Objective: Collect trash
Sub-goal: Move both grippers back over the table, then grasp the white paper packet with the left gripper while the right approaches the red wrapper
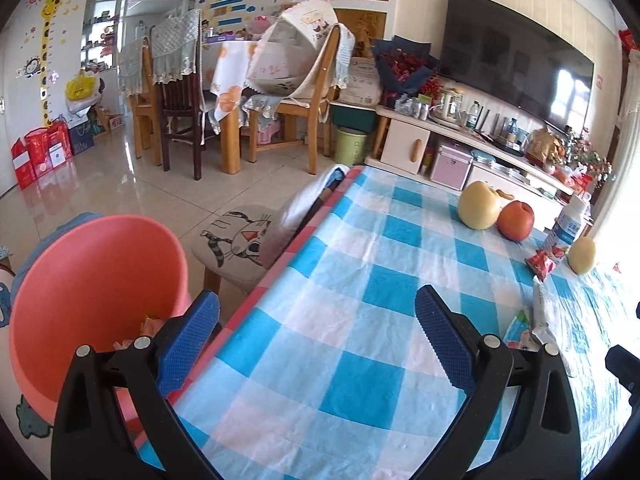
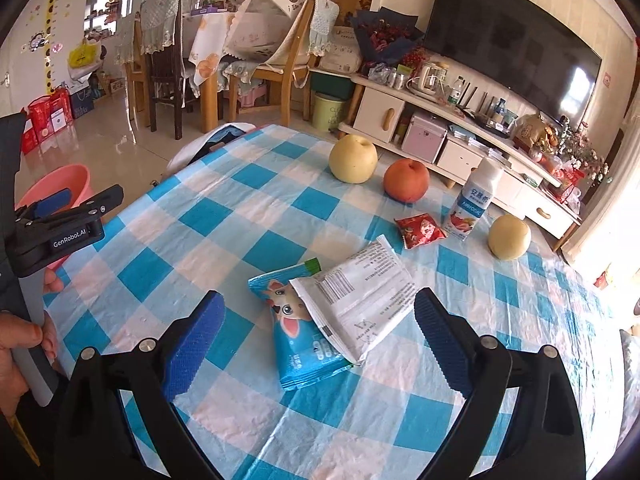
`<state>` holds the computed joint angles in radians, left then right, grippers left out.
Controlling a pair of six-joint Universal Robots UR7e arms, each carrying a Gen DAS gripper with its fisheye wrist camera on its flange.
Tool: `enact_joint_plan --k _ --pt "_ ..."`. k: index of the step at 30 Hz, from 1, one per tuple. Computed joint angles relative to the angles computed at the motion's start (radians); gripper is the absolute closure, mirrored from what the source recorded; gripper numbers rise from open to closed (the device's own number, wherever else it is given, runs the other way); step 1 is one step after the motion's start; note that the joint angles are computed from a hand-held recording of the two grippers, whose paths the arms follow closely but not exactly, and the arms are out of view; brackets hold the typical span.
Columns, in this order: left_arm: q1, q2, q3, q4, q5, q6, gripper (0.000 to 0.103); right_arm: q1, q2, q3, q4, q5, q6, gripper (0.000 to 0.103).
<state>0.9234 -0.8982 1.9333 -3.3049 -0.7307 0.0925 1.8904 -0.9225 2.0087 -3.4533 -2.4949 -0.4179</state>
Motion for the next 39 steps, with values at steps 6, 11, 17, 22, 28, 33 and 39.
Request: enact_joint_plan --k 6,11,17,22,28,33,39 --pt "-0.017 0.017 0.0 0.004 -0.022 -0.003 0.004 -0.02 -0.046 0.036 -0.039 0.016 -0.006 0.008" --pt "-0.046 0.053 -0.004 -0.015 -0.005 0.034 0.004 -0.031 -0.065 0.05 -0.084 0.009 -0.033 0.008" --pt "-0.07 0.084 -0.016 0.022 -0.007 0.045 0.004 -0.058 -0.104 0.065 -0.074 0.021 -0.01 0.008" --pt "-0.088 0.107 -0.017 0.014 -0.033 0.092 0.004 -0.076 -0.135 0.065 -0.019 0.03 0.035 0.008" --pt "-0.106 0.132 -0.024 0.019 -0.125 0.158 0.004 -0.091 -0.146 0.055 0.001 0.031 0.041 0.008" --pt "-0.126 0.168 -0.041 0.013 -0.18 0.236 0.004 -0.113 -0.15 0.037 0.022 0.019 0.044 0.008" --pt "-0.141 0.213 -0.072 0.069 -0.267 0.288 0.004 -0.17 -0.174 0.017 0.084 0.026 0.105 0.008"
